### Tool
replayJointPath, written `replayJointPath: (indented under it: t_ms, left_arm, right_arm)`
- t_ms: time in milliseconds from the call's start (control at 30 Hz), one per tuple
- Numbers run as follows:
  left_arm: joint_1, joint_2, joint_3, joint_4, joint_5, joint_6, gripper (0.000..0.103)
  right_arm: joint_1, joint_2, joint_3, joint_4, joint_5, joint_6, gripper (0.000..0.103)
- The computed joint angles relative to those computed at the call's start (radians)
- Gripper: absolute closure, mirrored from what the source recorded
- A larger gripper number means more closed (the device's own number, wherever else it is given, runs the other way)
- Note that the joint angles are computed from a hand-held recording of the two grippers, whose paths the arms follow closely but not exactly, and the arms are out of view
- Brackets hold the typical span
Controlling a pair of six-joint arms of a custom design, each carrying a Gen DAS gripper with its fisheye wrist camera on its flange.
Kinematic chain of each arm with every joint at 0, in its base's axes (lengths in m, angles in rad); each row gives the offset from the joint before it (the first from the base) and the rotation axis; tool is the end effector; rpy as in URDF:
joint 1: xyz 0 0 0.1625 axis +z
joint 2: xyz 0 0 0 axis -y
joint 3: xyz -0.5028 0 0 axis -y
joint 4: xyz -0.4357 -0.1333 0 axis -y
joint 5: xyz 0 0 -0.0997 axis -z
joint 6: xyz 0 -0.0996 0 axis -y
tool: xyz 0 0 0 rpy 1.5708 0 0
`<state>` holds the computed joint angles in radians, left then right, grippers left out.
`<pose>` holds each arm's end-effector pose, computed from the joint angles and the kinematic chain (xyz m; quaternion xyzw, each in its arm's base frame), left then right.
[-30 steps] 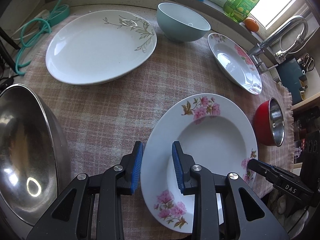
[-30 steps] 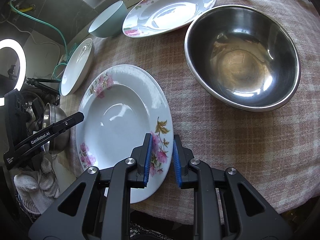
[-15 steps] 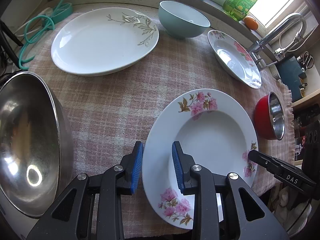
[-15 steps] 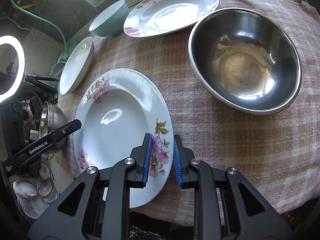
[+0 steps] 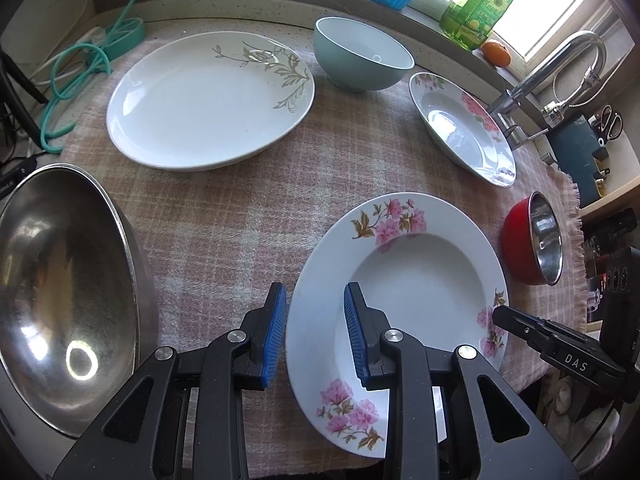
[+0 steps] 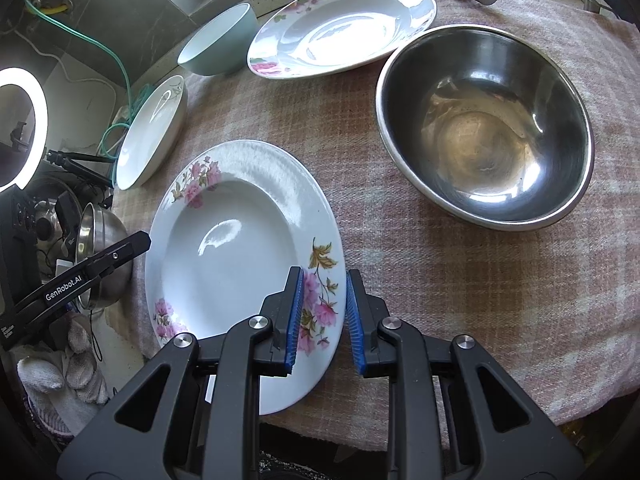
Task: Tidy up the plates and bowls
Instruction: 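Lift the pink-flower plate with the right gripper toward the pink-rimmed plate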
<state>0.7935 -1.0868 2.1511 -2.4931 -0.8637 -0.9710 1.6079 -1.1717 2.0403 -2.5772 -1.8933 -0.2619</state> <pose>-0.2329 -0.5190 0.1375 -0.0660 0.9338 -0.2222 0.2726 0.1235 -0.5844 0.2133 0.1357 -0.9753 0.0496 0.1668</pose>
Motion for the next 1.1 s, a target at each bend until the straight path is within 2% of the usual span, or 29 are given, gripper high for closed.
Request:
replayJointPath:
  t_ms: [200, 300, 600, 700, 800, 1100]
  left_arm:
    - [-0.003, -0.005, -0.002, -0.003, 0.010, -0.003, 0.075]
    - [-0.009, -0.008, -0.001, -0.021, 0.010, 0.001, 0.075]
    - [-0.026, 0.006, -0.021, -0.094, 0.015, 0.028, 0.075]
    - [-0.026, 0.019, -0.031, -0.125, 0.014, 0.038, 0.075]
    - [-0.024, 0.037, -0.044, -0.155, 0.014, 0.048, 0.075]
    - [0.002, 0.094, -0.101, -0.235, 0.015, 0.069, 0.075]
  right_arm:
    - [0.007, -0.016, 0.006, -0.022, -0.005, -0.011, 0.081]
    - [0.007, -0.029, 0.006, -0.014, 0.021, -0.022, 0.081]
    - [0.037, -0.062, -0.024, -0.016, 0.051, -0.111, 0.081]
    - [0.037, -0.062, -0.057, -0.010, 0.054, -0.137, 0.079]
    - [0.027, -0.056, -0.105, 0.019, 0.066, -0.146, 0.072]
    - [-0.017, -0.002, -0.285, 0.116, 0.098, -0.151, 0.072]
